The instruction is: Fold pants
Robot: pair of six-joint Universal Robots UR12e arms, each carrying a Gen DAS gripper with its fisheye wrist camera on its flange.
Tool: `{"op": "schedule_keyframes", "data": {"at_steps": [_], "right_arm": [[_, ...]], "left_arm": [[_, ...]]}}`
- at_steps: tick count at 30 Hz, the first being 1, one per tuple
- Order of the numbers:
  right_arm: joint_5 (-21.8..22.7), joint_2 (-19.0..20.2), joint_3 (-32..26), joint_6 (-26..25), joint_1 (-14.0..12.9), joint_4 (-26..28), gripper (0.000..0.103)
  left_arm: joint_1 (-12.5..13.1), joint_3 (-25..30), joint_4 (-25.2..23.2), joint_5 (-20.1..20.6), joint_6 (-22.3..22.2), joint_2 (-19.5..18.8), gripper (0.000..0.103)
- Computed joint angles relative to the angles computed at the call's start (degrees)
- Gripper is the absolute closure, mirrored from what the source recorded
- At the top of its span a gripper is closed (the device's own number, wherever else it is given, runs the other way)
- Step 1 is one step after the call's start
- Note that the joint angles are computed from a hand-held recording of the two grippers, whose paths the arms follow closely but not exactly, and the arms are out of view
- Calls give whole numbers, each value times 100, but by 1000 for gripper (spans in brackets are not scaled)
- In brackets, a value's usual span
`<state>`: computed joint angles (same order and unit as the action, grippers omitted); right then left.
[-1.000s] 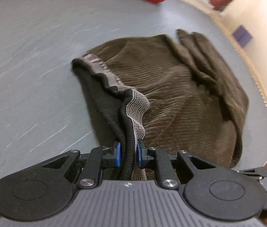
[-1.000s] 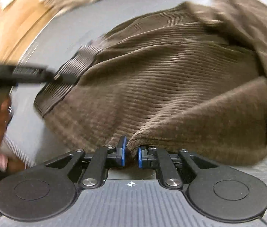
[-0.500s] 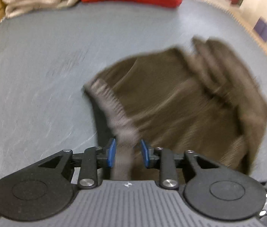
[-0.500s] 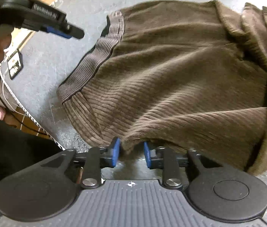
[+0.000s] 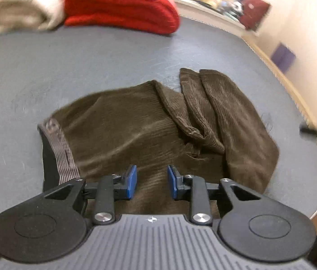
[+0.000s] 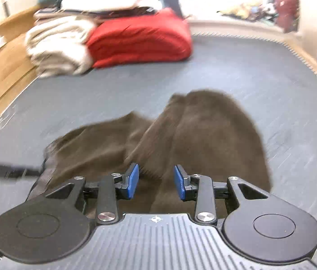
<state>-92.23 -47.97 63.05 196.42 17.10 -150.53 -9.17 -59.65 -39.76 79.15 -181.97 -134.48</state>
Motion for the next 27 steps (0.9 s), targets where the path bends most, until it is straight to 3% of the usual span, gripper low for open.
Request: {"op": "schedule_keyframes", "data": {"at_steps": [2,6,9,11,14,19,24,26,27], "right_arm": [[-25,150,-258,11,-82,193,66],[103,677,-897,2,-133,726,66],[29,1108,-1334,70,-95,1072,66],[-283,1416,-1873,220,-37,1721,66],[-178,1753,-2404,225,-21,1763,62],[-364,2490,-3762,75,24,2832,59],[-587,2913,-4579,-82,94,3568,60],[-721,2925,-4578,-284,126,3616,63],[-776,2906,-4529,-357,135,3613,80]], "left_arm": [[-72,150,-156,254,223,-100,71],[-120,309,-359,272,268,-223,70],[-98,198,-264,327,492,-194,66],[-86,164,-257,346,570,-196,62],[-43,210,-301,296,616,-219,54],[12,355,-442,449,480,-298,49],[63,410,-592,352,309,-304,48],[58,396,-563,359,314,-291,45],[51,381,-549,386,327,-282,44]]}}
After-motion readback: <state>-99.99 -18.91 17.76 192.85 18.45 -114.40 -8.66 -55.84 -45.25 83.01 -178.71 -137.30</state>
